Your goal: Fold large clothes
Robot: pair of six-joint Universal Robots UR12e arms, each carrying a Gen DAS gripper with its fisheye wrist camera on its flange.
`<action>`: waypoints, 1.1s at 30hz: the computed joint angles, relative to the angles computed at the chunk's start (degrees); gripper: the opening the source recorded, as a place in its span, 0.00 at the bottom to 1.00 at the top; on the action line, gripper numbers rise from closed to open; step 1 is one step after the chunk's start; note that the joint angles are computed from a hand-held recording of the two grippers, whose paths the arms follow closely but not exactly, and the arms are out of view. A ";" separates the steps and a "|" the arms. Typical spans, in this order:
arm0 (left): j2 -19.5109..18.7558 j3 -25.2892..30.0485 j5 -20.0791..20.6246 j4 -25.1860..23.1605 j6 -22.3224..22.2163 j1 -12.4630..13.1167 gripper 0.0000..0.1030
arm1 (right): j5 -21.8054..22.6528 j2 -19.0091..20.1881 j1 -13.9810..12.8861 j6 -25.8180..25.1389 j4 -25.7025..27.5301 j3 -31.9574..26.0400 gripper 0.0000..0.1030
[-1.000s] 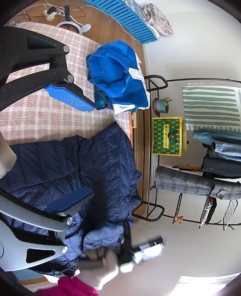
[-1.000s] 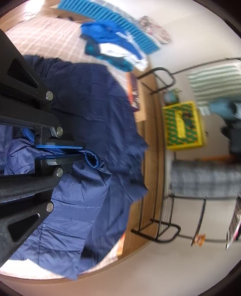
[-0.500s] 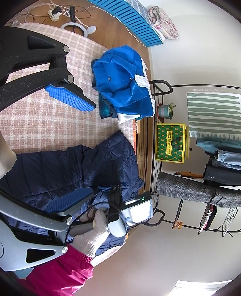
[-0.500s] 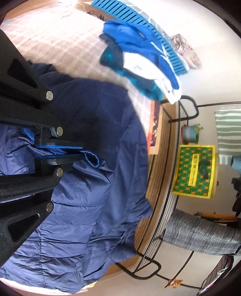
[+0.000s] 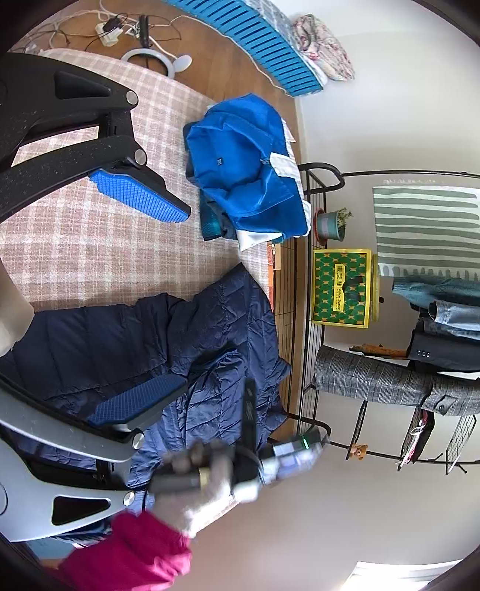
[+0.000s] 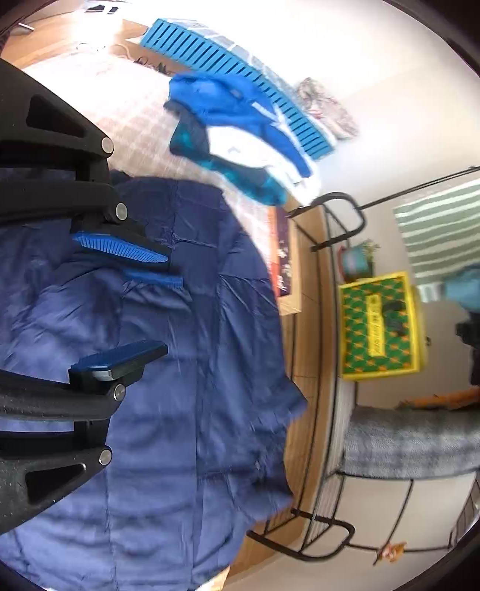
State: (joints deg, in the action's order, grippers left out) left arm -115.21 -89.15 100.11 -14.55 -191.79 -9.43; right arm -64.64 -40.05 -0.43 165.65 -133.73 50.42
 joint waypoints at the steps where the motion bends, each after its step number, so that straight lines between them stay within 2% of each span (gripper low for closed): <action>1: 0.05 -0.09 0.08 0.12 0.15 -0.07 0.84 | 0.85 -1.60 -0.74 0.20 -1.36 2.01 0.46; 7: 0.57 -1.20 1.89 1.05 1.65 -1.01 0.84 | 3.97 -10.46 -4.86 0.14 -7.08 13.40 0.46; 10: 0.99 -2.03 2.24 1.06 1.62 -1.25 0.84 | 3.04 -16.34 -8.03 -1.67 -9.46 20.56 0.46; 16: 1.70 -3.90 3.61 1.87 1.97 -2.34 0.84 | 1.90 -26.21 -14.48 -2.16 -13.34 32.51 0.46; 19: 2.33 -5.53 2.35 2.05 -0.08 -2.67 0.84 | -0.16 -29.88 -16.62 -2.89 -13.52 37.28 0.46; 21: 2.95 -6.77 -0.24 0.87 -1.91 -2.65 0.84 | -0.68 -31.33 -17.83 -3.20 -12.75 39.39 0.46; 25: 3.69 -8.61 -0.53 -0.59 -3.25 -3.48 0.84 | -1.54 -32.08 -18.65 -3.90 -12.42 41.60 0.46; 29: 5.01 -10.65 -0.74 -0.60 -4.87 -3.94 0.84 | 0.05 -30.76 -18.46 -4.88 -10.40 40.88 0.46; 33: 6.31 -12.42 0.50 -0.87 -5.71 -4.23 0.84 | 3.76 -28.33 -18.08 -4.68 -7.05 39.00 0.46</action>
